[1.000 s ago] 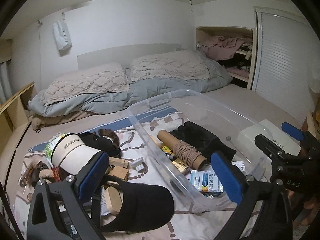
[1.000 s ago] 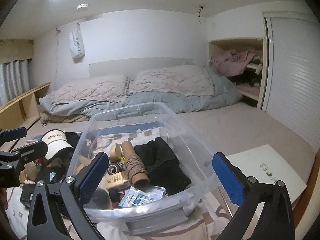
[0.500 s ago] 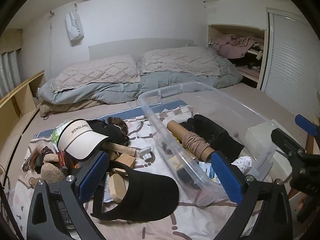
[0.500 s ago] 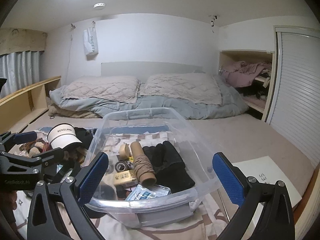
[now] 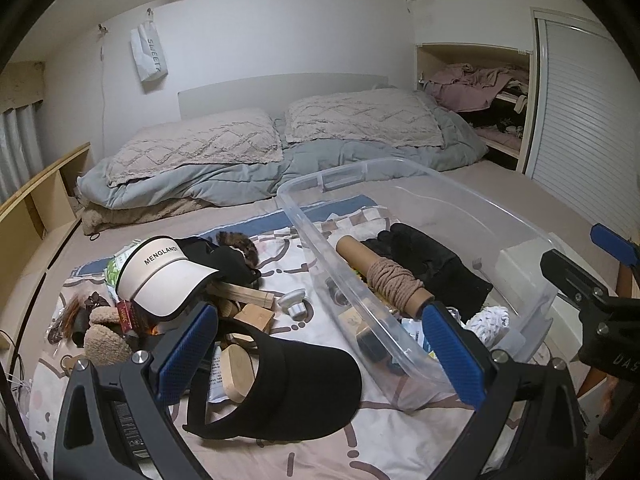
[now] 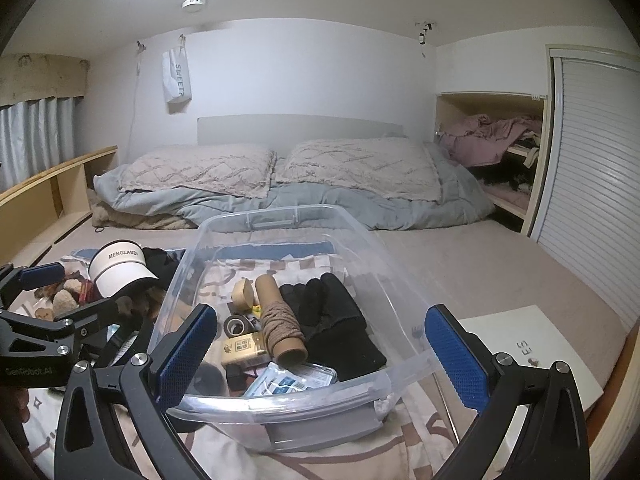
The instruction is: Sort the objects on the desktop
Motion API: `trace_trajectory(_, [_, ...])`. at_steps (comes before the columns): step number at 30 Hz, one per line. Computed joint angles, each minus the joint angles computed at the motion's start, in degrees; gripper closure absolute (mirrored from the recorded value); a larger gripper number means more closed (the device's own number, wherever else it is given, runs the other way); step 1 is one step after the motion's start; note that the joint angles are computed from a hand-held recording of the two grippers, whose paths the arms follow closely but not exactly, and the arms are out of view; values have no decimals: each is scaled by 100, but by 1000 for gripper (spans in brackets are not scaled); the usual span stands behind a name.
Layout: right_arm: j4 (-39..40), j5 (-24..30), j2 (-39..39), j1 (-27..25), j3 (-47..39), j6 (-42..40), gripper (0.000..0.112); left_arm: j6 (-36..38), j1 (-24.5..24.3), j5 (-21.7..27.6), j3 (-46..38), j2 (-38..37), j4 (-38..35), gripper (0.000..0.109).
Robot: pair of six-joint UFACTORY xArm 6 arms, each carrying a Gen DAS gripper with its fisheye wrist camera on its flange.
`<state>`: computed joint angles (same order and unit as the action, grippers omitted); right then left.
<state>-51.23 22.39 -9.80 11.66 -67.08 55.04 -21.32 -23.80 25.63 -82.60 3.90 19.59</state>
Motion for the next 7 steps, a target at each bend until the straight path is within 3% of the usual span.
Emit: trace_trajectory(7, [-36, 52, 18, 14, -19, 24, 9, -60, -4, 55, -23, 24, -39, 6])
